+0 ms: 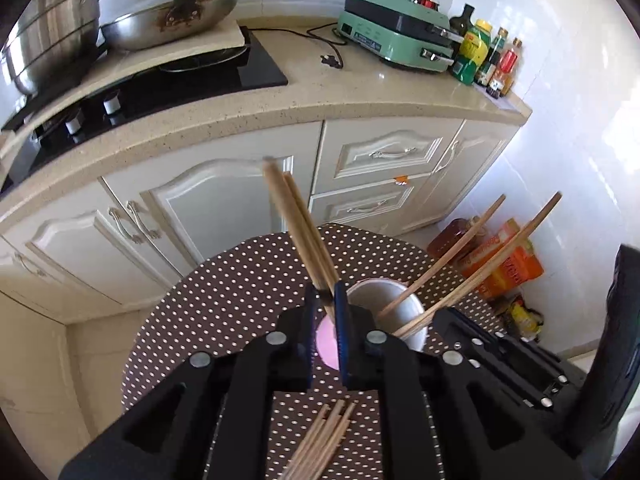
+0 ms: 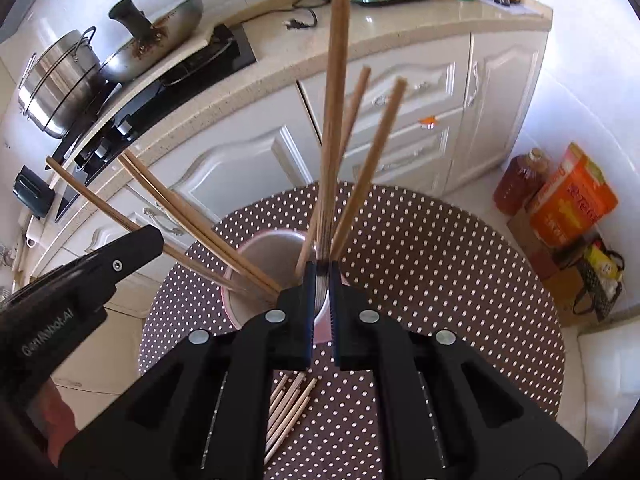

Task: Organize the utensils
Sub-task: 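Lower the right tool's chopstick into the cup and open while the left tool releases its chopstick inside, then withdraw both open tools from the pink cup toward the chopstick pile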

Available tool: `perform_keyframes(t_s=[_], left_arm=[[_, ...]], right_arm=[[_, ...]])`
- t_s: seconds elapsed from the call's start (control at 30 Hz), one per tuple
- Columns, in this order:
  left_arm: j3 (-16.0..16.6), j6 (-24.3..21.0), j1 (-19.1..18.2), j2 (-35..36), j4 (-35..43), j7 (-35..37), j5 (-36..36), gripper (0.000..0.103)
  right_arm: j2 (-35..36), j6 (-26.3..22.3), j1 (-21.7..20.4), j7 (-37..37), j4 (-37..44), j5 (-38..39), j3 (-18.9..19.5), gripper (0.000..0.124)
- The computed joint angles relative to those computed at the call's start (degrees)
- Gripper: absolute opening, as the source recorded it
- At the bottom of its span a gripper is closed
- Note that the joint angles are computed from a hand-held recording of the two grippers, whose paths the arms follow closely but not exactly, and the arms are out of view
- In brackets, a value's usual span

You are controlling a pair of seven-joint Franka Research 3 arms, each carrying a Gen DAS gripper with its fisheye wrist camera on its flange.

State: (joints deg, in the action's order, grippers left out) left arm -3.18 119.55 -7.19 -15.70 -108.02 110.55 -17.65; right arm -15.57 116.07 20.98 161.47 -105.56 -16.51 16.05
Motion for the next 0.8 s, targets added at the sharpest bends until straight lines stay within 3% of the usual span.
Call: perform_keyframes(t_s=[0.03,0.07,0.13,0.27,0.4,0.43,0.47,0.5,0.53,0.73,0.8], left_arm=[[0.1,-0.1,0.0,0.1,0.0,0.4,0.0,0.024],[0.3,-0.1,0.0,0.0,0.0,0.8,-0.4,0.026],[0.5,0.6,0.1,-0.3,-0.5,1.3,-1.1,0.026],[0.7,1.7,0.0,-0.9,-1.3,2.6,-0.8,0.026],[1.1,1.1,-0.2,-1.7,-1.7,4.9,-1.2,0.03],[1.2,1.4,-0.2,-2.2,-2.1,5.6,-1.2,0.032],[1.3,1.5,-0.2,-2.4,-2.4,6.0,-1.3,0.032],[1.4,1.7,-0.3,-2.8,-2.7,6.4,-1.4,0.033],[1.6,1.6,-0.3,-3.1,-2.9,6.8,-1.5,0.033],[2.7,1.2,-0.3,-5.0,-3.9,9.0,-1.8,0.035],[3.1,1.7,-0.4,-6.2,-4.7,10.1,-2.0,0.038]], right_arm=[[-0.2,0.5,0.2,-0.3,-0.4,0.9,-0.3,0.007],[-0.3,0.7,0.4,-0.8,-0.3,1.8,-0.5,0.007],[-0.8,1.3,0.5,-1.2,-0.8,2.5,-0.4,0.007],[-0.7,-2.2,0.5,-1.1,0.7,1.9,0.5,0.008],[-2.9,0.3,0.7,-1.6,-1.7,3.2,0.2,0.01],[-3.0,-0.3,0.6,-1.8,-1.5,3.1,0.5,0.013],[-3.3,-1.0,0.3,-1.5,-1.3,2.4,1.0,0.026],[-3.9,-1.1,0.1,-0.8,-1.5,1.7,1.5,0.05],[-4.7,-1.0,-0.5,0.7,-1.8,0.1,2.3,0.062],[-5.5,-3.9,-1.3,3.0,-0.1,-3.1,4.1,0.066],[-5.4,-5.5,-1.5,3.7,0.9,-3.6,4.7,0.075]])
